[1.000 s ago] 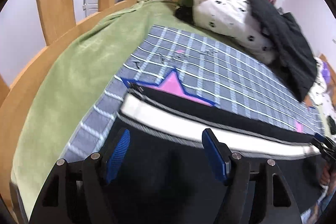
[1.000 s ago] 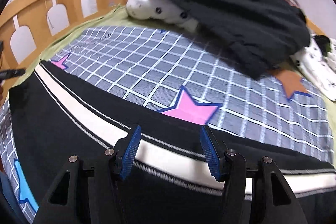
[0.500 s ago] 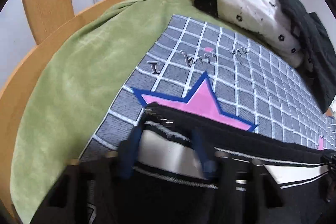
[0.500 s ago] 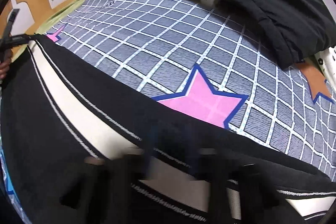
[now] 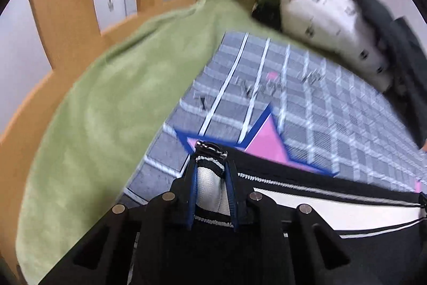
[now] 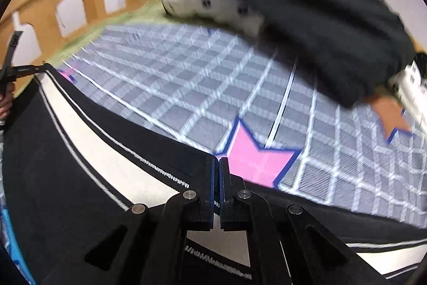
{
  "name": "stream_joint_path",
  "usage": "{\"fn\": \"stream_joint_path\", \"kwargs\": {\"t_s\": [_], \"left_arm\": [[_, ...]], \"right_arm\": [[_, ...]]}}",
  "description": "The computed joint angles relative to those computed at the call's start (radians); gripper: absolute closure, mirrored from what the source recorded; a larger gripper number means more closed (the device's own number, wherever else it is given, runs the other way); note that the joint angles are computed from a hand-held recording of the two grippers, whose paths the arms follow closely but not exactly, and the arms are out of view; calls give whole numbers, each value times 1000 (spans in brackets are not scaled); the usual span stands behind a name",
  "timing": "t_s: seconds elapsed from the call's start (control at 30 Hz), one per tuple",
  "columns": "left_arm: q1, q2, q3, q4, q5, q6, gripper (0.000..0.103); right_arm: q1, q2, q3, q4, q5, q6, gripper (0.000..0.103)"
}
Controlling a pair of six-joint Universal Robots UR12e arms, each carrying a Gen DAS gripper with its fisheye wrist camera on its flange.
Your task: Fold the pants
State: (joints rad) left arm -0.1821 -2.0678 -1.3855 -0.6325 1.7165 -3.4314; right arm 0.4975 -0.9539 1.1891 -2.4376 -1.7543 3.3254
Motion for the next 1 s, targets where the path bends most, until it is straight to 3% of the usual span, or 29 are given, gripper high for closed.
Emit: {"fn": "stream_joint_path", "kwargs": {"t_s": [0.1,0.17,0.2,0.23,0.3,0.5,0.63,0.7,0.73,0.8,0.83,0.9,1.0], "left_arm": [[-15,0,-7,16,66,19,74],[-17,6,1,-32,76,17,46],[-16,11,-2,-41,71,17,43],[-14,20,-13,-35,66,21,43],[-15,35,-29,-22,73,25,43],[-9,65,-74,37,-23,24,40],[-23,50,-53,25,5,40,39],[-24,50,-53,25,8,36,39],[-23,52,-57,27,2,34,39],[-20,61,-70,30,-7,29,39],[-19,65,-76,32,-12,23,39],[-16,68,-81,41,-26,15,39],[-15,65,-70,32,-53,4,39]], "right_arm": [[2,15,-10,-11,-21,45,96],[-5,-6,10,-27,6,60,88],[-10,-27,38,-54,15,66,76],[-12,-48,68,-85,1,69,59],[-15,-83,119,-130,-30,67,49],[-45,-163,206,-50,-120,6,49],[-73,-151,186,-6,-97,-19,39],[-93,-132,153,99,-23,-48,41],[-94,-126,149,111,-21,-68,56],[-97,-129,156,99,53,-99,96],[-96,-130,162,79,44,-130,96],[-74,-122,170,40,-43,-164,97],[-65,-116,183,-22,-94,-120,97]]}}
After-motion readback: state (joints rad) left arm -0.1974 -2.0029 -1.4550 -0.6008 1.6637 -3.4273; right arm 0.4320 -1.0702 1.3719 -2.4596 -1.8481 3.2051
